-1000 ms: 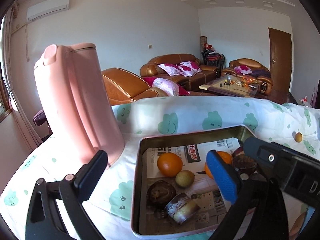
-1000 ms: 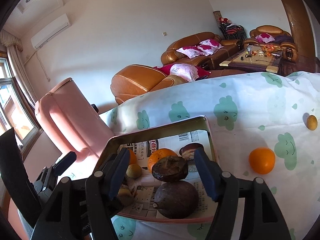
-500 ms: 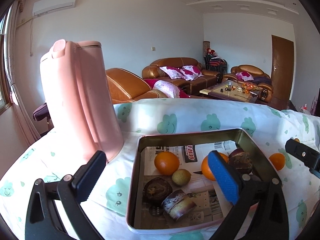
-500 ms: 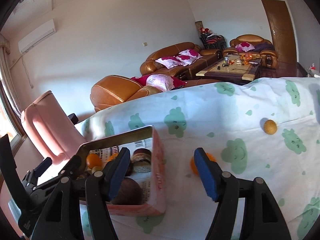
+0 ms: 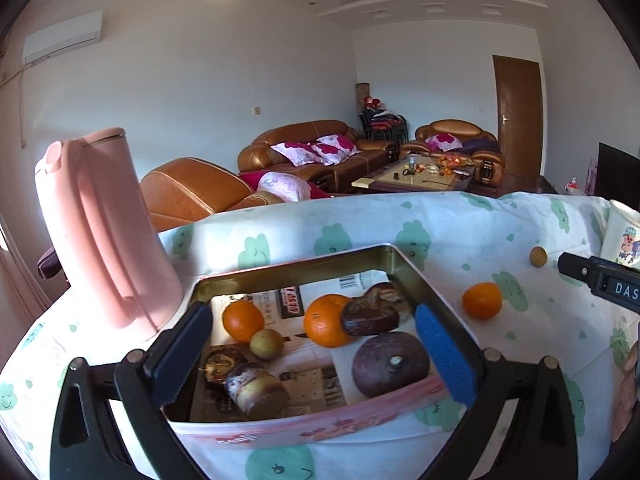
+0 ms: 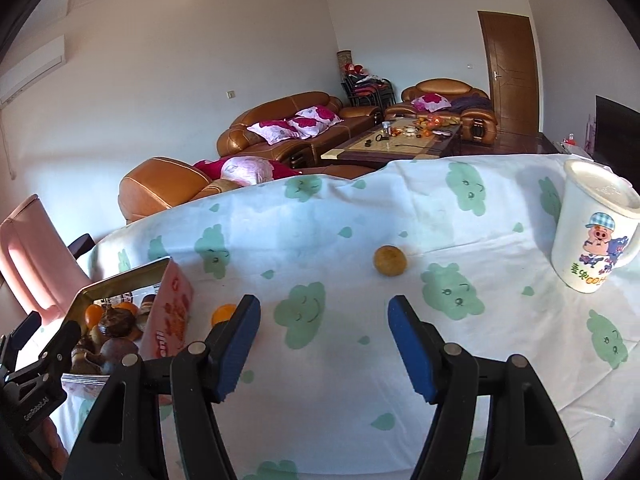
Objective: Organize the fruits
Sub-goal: 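Lift both grippers out of the tin toward the remaining orange and yellow fruit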
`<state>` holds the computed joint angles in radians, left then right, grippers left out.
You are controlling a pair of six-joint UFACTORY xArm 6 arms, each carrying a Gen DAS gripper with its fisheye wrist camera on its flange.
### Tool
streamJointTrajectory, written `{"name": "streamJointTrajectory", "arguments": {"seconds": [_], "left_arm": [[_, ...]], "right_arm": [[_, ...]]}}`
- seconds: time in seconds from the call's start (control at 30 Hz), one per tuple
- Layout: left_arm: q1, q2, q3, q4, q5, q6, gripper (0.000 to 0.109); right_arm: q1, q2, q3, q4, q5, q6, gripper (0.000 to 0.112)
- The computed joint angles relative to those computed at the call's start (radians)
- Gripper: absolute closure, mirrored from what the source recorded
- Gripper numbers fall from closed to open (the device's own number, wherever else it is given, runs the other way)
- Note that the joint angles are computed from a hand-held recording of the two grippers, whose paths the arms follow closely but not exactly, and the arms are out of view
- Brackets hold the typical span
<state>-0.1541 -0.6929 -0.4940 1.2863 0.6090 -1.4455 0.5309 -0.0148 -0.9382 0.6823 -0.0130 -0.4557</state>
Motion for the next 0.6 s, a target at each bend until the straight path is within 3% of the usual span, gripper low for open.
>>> {"name": "streamJointTrajectory", "arguments": {"seconds": [0.27,0.43,0.6], "left_arm": [[-0.087,0.161,-0.134,-0.048,-0.068,0.052,0.007],[-0.128,0.338,-0.286,-0.146,-0.082,0.143,0.018],[-0.185,0.531,-0.469,-0.272,0.033,0.238,0.033]], "right_arm": [[-0.086,0.002,0.019,-0.216,0.001,0.151,0.044],[-0.106,0.004,-0.012,-0.002,0.023,-0.039,0.044],[-0.112,-0.002,-0.035,0.141,0.018,-0.169,0.044]]}}
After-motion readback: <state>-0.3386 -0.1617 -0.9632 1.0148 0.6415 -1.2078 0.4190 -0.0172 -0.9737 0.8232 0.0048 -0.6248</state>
